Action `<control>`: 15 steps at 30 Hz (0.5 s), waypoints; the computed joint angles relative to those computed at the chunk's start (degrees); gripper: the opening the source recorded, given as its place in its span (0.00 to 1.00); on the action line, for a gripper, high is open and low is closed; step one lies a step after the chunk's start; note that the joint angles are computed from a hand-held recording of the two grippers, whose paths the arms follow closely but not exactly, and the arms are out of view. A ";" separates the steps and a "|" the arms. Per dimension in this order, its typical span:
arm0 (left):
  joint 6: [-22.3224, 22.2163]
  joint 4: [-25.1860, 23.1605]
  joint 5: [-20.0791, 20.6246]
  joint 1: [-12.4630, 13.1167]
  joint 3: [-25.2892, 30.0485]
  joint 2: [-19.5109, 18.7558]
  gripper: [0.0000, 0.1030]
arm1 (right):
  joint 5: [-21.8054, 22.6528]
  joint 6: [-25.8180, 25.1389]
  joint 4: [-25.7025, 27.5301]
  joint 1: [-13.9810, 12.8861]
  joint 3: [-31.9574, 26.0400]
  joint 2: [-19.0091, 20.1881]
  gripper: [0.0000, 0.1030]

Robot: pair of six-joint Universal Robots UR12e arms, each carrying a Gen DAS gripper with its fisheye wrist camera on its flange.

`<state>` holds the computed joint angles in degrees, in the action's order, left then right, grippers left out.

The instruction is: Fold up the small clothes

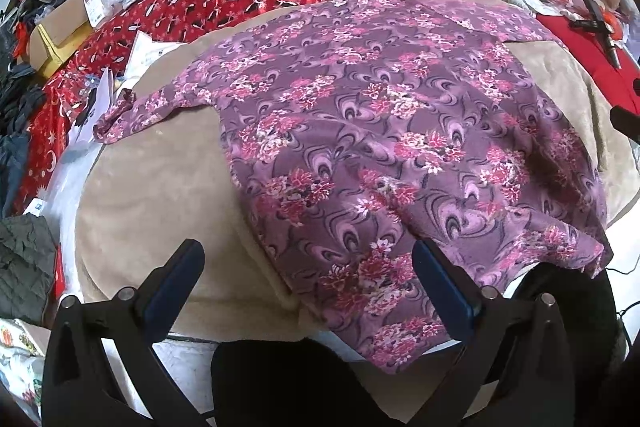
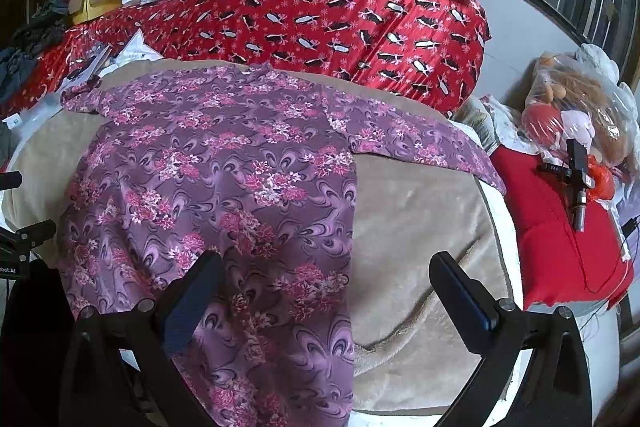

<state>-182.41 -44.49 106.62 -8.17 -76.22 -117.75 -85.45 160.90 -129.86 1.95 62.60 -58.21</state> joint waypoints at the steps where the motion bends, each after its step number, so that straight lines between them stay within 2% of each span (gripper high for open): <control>1: 0.13 -0.07 -0.08 0.09 0.00 0.04 1.00 | 0.07 0.04 0.08 -0.01 -0.03 0.02 1.00; 15: -1.90 -1.85 -1.07 0.35 0.46 0.06 1.00 | 0.08 -0.51 0.03 -0.17 1.14 -0.44 0.99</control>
